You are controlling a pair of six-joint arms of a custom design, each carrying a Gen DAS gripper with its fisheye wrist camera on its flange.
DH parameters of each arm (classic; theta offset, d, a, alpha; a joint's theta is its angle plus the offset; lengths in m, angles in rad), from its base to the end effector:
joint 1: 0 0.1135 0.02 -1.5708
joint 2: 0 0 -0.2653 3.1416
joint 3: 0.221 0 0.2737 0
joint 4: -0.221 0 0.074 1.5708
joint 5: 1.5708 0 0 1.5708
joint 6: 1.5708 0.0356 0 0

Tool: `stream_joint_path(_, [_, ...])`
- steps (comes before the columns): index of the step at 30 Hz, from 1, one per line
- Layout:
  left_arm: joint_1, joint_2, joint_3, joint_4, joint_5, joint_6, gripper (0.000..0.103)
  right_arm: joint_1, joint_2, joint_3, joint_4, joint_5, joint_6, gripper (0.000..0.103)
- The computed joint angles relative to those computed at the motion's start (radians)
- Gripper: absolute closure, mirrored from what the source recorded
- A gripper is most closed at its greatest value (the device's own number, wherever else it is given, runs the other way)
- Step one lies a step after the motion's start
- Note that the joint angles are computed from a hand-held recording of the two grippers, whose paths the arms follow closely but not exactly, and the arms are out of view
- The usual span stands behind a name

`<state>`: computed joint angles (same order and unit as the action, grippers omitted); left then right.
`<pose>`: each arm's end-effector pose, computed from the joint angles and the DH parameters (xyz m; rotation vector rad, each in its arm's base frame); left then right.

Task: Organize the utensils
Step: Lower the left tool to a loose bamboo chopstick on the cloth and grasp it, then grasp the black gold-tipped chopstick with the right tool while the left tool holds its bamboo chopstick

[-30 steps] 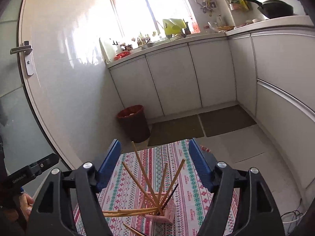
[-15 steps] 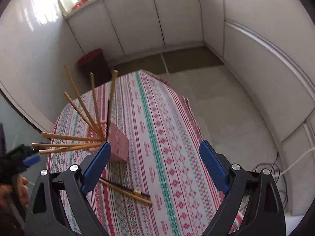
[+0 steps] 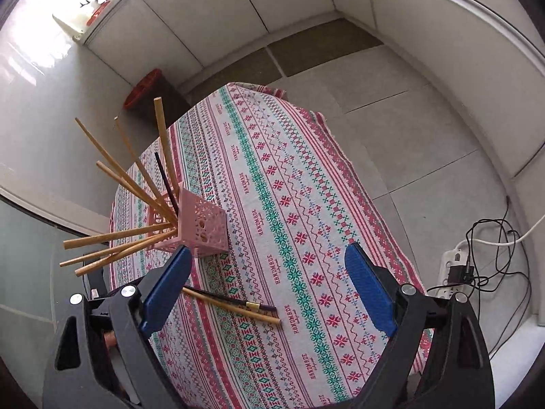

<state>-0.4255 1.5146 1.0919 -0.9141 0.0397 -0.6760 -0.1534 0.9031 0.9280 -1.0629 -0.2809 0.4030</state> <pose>0.2714 -0.1246 0.2170 -0.3622 2.9317 -0.2317 0.1756 -0.0172 0.2952 0.6204 2.5391 0.4551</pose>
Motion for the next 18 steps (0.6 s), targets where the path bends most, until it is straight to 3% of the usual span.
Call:
stream_joint_path(1, [-0.015,0.01,0.01,-0.007,-0.022,-0.001,0.085,0.007,0.007,0.0,0.001,0.006,-0.004,0.014])
stream_joint_path(7, [-0.01,-0.078,-0.075,-0.002,0.028,0.147,0.095,0.151,0.074,-0.043,0.022,0.1,-0.01,0.014])
stream_joint_path(10, [0.051,-0.187,-0.17,-0.004,0.123,0.238,0.103,0.306,0.089,-0.106,0.102,0.167,-0.015,0.015])
stream_joint_path(14, [0.137,-0.318,-0.232,-0.072,0.15,0.323,0.103,0.68,0.097,-0.163,0.235,0.436,-0.037,0.016])
stream_joint_path(16, [0.205,-0.377,-0.25,-0.105,0.172,0.371,0.103,0.884,0.159,-0.17,0.304,0.603,-0.056,0.02])
stream_joint_path(18, [0.272,-0.415,-0.259,-0.134,0.199,0.407,0.103,0.998,0.259,-0.144,0.342,0.687,-0.073,0.023])
